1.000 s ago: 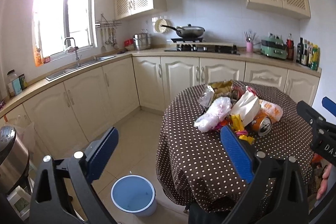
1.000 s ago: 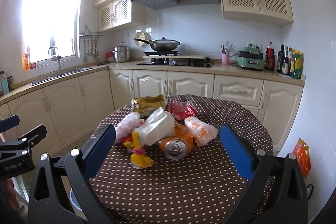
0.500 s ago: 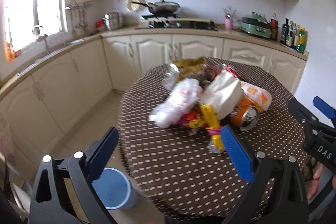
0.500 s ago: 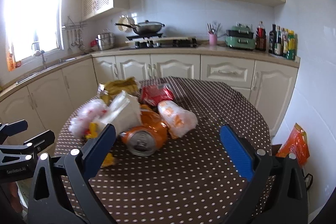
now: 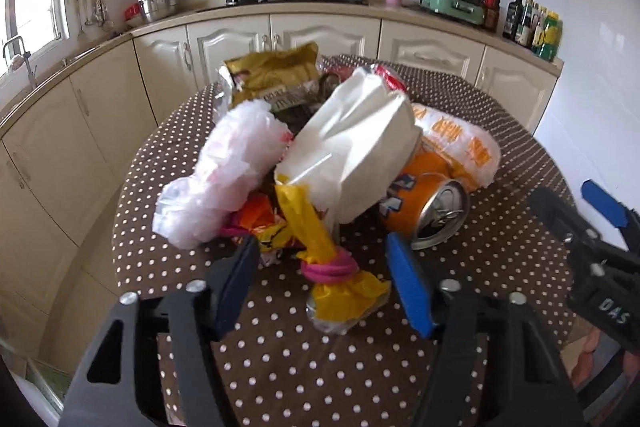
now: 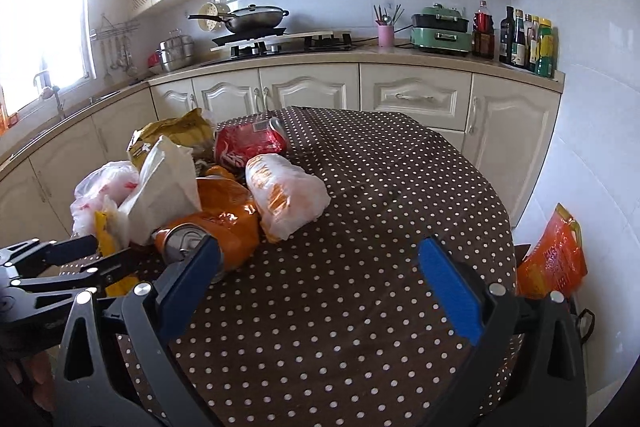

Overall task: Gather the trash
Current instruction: 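Grasp the yellow-wrapped item with the left tool while the right tool grasps the white tissue, then carry both items to the blue bin and open both tools to drop them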

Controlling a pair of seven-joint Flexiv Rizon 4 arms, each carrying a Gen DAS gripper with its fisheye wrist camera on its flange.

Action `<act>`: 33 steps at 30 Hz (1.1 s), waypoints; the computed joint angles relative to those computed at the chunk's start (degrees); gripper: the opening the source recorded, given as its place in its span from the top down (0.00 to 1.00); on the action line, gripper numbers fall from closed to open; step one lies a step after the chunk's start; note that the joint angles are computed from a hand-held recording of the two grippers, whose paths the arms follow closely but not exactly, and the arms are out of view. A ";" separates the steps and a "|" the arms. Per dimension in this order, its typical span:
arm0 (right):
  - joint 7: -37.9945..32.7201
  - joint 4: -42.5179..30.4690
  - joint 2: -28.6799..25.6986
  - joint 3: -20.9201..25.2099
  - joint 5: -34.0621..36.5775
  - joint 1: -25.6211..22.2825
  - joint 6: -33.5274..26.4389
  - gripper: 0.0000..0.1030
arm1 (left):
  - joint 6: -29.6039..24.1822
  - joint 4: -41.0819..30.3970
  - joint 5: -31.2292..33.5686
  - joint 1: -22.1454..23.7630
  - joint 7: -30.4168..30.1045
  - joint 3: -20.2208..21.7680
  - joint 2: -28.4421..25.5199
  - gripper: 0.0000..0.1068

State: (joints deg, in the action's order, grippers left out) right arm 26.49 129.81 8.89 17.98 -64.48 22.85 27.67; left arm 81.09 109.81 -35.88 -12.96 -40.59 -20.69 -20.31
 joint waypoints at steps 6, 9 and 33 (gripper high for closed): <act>-0.35 -0.86 -0.49 -0.62 -1.63 -0.54 1.40 0.07 | -1.71 2.12 -12.51 5.27 11.42 -8.25 1.58 0.79; 0.03 -2.03 -1.24 -1.10 -3.45 -0.74 2.49 0.07 | -1.52 4.54 -24.90 7.23 21.26 -12.02 4.89 0.79; -4.63 -13.61 -14.52 -10.53 -3.53 -4.18 28.33 0.60 | 5.60 -4.17 -49.22 -2.14 34.73 2.94 4.11 0.79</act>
State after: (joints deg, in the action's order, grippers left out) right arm 21.86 116.20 -5.63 7.46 -68.01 18.68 56.00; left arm 86.69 105.63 -85.10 -15.09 -5.86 -17.75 -16.20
